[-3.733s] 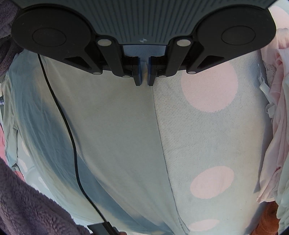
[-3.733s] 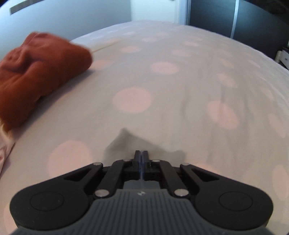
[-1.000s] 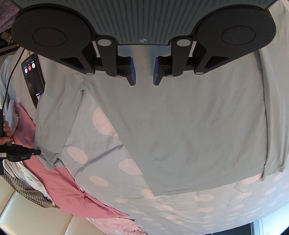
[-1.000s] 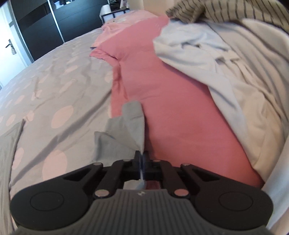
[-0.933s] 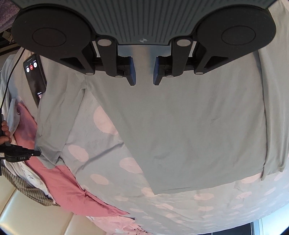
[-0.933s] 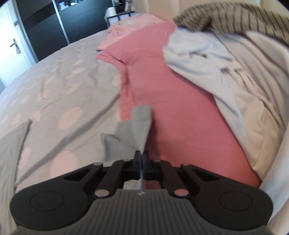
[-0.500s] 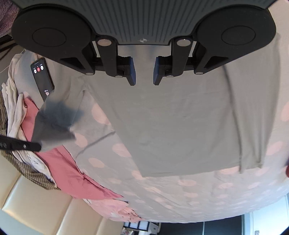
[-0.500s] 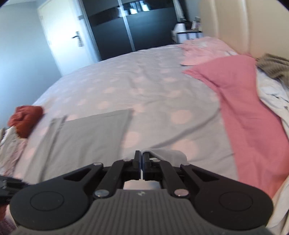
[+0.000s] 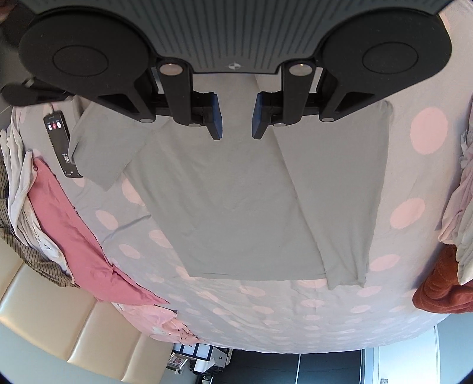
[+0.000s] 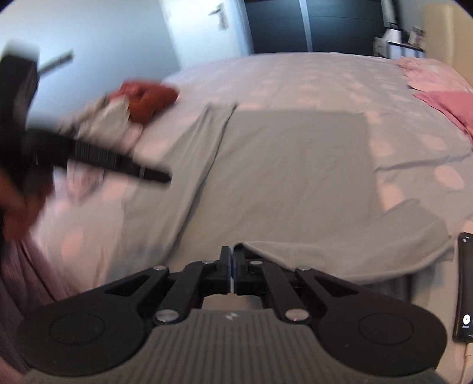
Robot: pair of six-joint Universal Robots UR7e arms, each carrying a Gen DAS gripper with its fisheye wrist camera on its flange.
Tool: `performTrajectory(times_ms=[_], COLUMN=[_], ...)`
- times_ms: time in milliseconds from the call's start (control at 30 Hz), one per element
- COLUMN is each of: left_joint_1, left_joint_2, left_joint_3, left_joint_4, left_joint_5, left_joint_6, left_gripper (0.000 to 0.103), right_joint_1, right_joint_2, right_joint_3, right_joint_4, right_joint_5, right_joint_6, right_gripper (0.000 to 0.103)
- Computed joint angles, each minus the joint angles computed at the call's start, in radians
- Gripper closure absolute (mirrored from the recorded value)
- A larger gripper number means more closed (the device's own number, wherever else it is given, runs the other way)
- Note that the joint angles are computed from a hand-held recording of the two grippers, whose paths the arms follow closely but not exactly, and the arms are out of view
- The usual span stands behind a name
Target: Fold clothes
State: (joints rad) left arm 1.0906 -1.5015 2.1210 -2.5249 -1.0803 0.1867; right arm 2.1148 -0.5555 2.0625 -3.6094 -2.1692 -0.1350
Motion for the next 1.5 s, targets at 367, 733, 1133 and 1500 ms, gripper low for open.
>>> performTrajectory(times_ms=[367,733,1133,1500], left_joint_1=[-0.04,-0.121,-0.07,-0.051], left_joint_2=[-0.007,0.084,0.082,0.031], left_joint_3=[0.068,0.172,0.16,0.118], left_joint_4=[0.069,0.028,-0.007,0.087], left_joint_5=[-0.096,-0.1,-0.115,-0.169], left_joint_6=[0.033,0.088,0.05,0.026], left_gripper=[0.084,0.078,0.103,0.093], right_joint_1=[0.023,-0.003,-0.067,-0.108], right_joint_2=[-0.089,-0.171,-0.198,-0.131], right_joint_3=[0.104,0.159,0.209,0.161], right_joint_4=[0.23,0.274,0.206,0.094], right_joint_5=[-0.064,-0.192,-0.162,-0.025], right_joint_6=[0.02,-0.032,0.015,-0.079], right_gripper=[0.075,0.075,0.075,0.091])
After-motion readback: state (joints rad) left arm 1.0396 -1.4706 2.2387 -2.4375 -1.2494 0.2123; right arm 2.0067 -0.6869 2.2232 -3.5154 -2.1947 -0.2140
